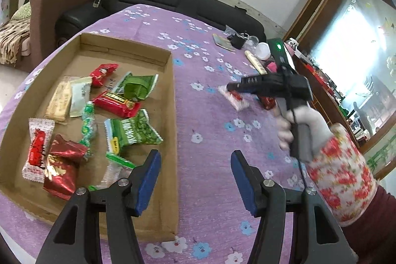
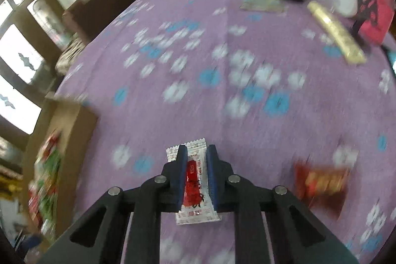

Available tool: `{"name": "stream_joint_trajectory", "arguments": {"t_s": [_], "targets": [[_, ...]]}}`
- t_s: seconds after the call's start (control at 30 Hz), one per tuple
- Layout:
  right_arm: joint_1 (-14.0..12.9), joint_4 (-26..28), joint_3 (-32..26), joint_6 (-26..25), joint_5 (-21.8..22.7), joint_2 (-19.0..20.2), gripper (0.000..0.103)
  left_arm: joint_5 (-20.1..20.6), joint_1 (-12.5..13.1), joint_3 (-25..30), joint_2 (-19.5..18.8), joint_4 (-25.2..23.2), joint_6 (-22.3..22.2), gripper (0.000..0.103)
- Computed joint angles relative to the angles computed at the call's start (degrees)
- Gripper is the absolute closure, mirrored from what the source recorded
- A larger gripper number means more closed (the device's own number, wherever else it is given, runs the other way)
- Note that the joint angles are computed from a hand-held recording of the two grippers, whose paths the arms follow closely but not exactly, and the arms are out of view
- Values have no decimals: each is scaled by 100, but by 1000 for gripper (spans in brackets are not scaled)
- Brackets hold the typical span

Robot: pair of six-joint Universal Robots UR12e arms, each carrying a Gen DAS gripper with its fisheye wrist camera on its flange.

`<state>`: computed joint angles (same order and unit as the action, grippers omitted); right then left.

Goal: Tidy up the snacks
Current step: 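Grasp the white-red packet with left gripper while right grasps the red foil candy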

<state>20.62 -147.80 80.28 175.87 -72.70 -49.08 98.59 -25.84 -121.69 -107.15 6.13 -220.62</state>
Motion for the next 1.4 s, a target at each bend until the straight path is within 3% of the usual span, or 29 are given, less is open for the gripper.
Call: {"name": "stream_joint_trajectory", "arguments": {"t_s": [0.1, 0.2, 0.27, 0.33, 0.47, 0.57, 0.63, 0.7, 0.77, 0.8, 0.83, 0.87, 0.9, 1.03, 1.17, 1.23, 1.3, 1.33, 1.4], "targets": [[-93, 424, 345, -471, 618, -275, 88, -75, -22, 28, -20, 52, 66, 41], [-312, -206, 828, -185, 982, -568, 84, -170, -46, 41, -19, 88, 119, 41], [-473, -1043, 1104, 392, 701, -694, 72, -235, -54, 55, -27, 79, 145, 41], [-556, -1469, 1195, 766, 248, -719, 59, -420, -39, 98, -73, 91, 155, 41], [-712, -1574, 1198, 1224, -141, -653, 59, -714, -36, 229, -189, 33, 155, 41], [-728, -1565, 1094, 1382, -141, -516, 57, -774, -90, 390, -266, -189, 236, 41], [-648, -1613, 936, 1347, -278, -379, 41, -797, -122, 493, -307, -342, 292, 41], [-584, -1706, 856, 1257, -494, -288, 36, -839, -145, 579, -344, -470, 331, 41], [-531, -1601, 685, 1260, -561, -172, 37, -880, -160, 642, -365, -587, 366, 41], [-510, -1496, 625, 1182, -545, -135, 43, -876, -172, 686, -385, -647, 383, 41], [-503, -1558, 629, 1076, -535, -130, 73, -869, -182, 714, -399, -686, 403, 41], [-524, -1381, 619, 961, -285, -139, 80, -863, -186, 744, -414, -724, 426, 41], [-572, -1227, 649, 936, 44, -172, 79, -849, -192, 771, -427, -761, 447, 41], [-597, -1008, 991, 588, 131, -467, 79, -816, -185, 864, -471, -876, 470, 41], [-780, -655, 1378, 336, 528, -736, 78, -724, -166, 1004, -544, -987, 540, 40], [-784, -998, 1573, 397, 301, -817, 73, -776, -121, 1136, -631, -1053, 490, 36], [-773, -1827, 1832, 608, -15, -853, 69, -984, -42, 1252, -736, -1051, 339, 36], [-795, -2169, 1919, 744, 16, -840, 61, -1140, 6, 1319, -797, -1070, 237, 36], [-851, -2669, 2033, 1092, 93, -798, 59, -1482, 99, 1441, -928, -1103, -29, 36]]}}
